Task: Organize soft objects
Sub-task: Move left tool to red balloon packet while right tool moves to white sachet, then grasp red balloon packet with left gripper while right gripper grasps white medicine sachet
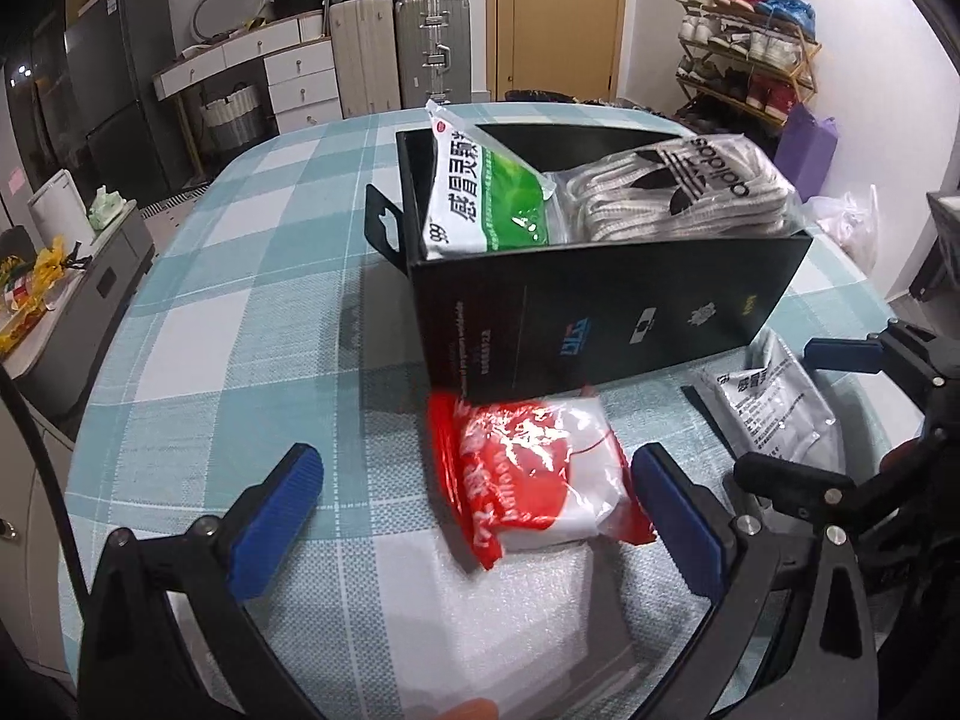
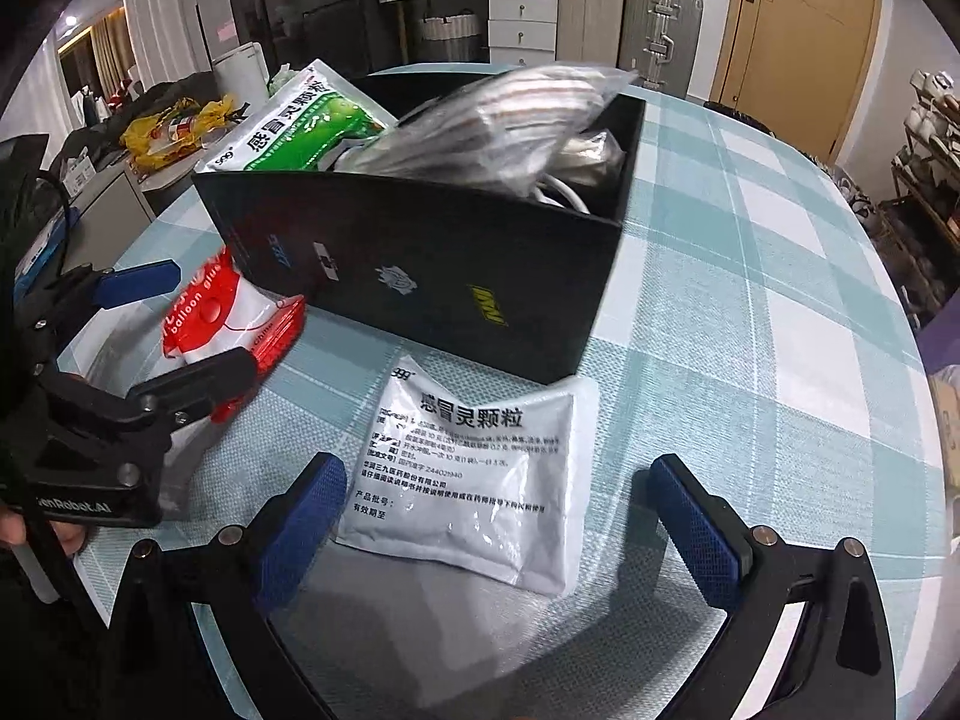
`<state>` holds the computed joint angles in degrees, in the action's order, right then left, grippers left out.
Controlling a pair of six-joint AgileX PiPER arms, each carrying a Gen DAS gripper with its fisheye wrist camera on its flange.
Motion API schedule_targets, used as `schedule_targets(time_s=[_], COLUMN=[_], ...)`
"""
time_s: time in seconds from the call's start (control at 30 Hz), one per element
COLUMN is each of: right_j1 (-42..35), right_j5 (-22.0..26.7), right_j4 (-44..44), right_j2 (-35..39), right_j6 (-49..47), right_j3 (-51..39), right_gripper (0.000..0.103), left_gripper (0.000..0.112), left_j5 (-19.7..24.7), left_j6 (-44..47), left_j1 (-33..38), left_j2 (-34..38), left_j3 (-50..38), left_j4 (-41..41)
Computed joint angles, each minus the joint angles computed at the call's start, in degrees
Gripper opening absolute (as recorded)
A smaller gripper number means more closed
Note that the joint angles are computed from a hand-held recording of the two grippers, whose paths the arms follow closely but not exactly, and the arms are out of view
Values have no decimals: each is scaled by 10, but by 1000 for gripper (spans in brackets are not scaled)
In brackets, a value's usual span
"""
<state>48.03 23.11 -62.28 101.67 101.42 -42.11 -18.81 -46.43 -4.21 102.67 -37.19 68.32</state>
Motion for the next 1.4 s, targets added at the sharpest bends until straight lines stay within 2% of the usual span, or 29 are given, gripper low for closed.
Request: schedule_targets(time_s=[0.1,0.17,0.27,0.4,0.57,0.7,0.83,0.9,1.0,1.07,1.17,1.23,1.4], right_j1=[-1,-6,4,7,13,16,22,24,23,20,26,29,38], right_j5=[-5,-3,7,10,10,6,6,3,-2,-6,-7,-8,-2], right_j4=[-20,-8,-18,-37,-57,-79,-87,-89,-89,-96,-101,-103,-96], right_j2=[-2,2,2,1,-9,-16,-22,-25,-28,-31,-35,-35,-32], right_j6=[24,5,27,45,60,78,87,82,79,81,77,75,66], right_j3=[7,-2,-1,2,10,20,25,27,27,31,32,31,22], right_gripper=[102,102,102,99,74,64,54,51,50,49,48,47,46], left_gripper=[103,103,103,103,103,103,101,95,83,66,54,51,50], left_j5=[3,-3,-19,-5,14,18,19,10,17,4,-5,-6,-31], left_j6=[-19,-25,-40,-33,-59,-54,-84,-101,-47,-25,-21,-14,-6], left_j1=[-1,2,7,-5,-13,-17,-16,-11,-16,-12,-6,-3,15], left_j2=[0,0,-5,0,9,11,17,19,15,9,2,-2,-9], left_j3=[-3,-2,1,-2,-12,-13,-20,-21,-13,-4,4,8,19], left_j4=[19,30,50,40,61,52,80,100,50,38,38,34,38])
